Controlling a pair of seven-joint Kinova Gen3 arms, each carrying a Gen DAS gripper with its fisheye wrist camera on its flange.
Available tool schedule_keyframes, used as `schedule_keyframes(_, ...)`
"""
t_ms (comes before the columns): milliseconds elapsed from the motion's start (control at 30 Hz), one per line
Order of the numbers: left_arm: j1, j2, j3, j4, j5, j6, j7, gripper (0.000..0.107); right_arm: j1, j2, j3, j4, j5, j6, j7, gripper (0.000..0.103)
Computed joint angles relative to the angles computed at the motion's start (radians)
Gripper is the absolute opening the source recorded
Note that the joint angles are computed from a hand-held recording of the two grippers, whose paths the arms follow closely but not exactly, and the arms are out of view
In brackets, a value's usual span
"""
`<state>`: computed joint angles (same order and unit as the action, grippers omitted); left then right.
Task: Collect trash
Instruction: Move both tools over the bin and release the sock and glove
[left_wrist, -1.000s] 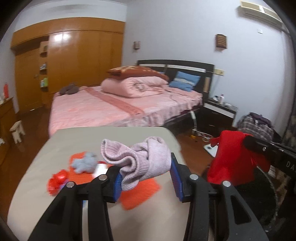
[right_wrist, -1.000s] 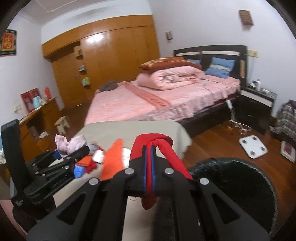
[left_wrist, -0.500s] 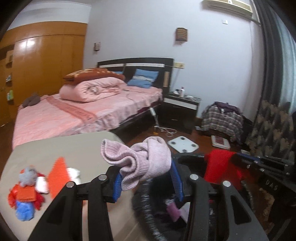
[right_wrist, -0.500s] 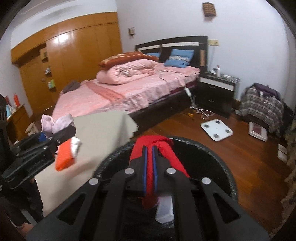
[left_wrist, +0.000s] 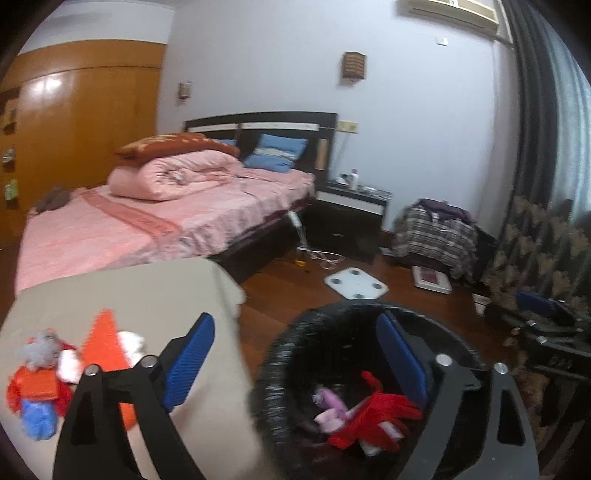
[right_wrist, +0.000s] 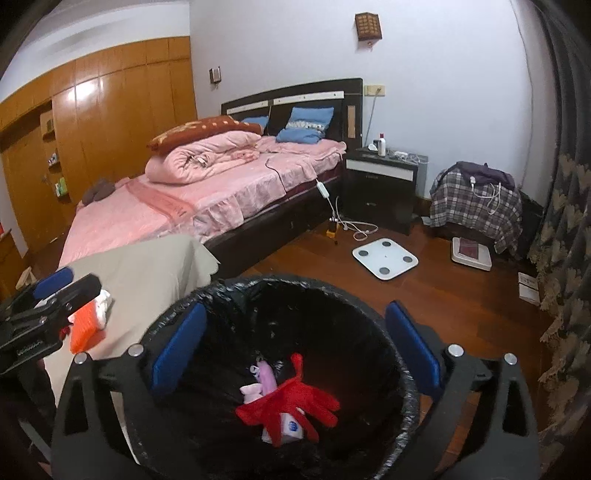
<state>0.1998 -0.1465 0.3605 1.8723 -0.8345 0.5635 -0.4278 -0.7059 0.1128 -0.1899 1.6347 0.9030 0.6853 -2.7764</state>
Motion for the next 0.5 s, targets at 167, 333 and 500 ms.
schedule_keyframes(167,-0.061,-0.069,0.008,0.061,-0.026,0.074,0.041,0.095,-0.033,0.051,-0.012,-0.050,-0.033,-0.025,0.028,0.097)
schedule_keyframes(333,-0.144,-0.149,-0.005,0.130,0.000,0.127,0.021,0.095,-0.097,0.128,-0.004,-0.133,-0.101,-0.072,0.111,0.097)
schedule_keyframes(500,-0.240,-0.215,-0.008,0.188,0.022,0.159,-0.008,0.095,-0.163,0.206,0.010,-0.227,-0.151,-0.110,0.197,0.097)
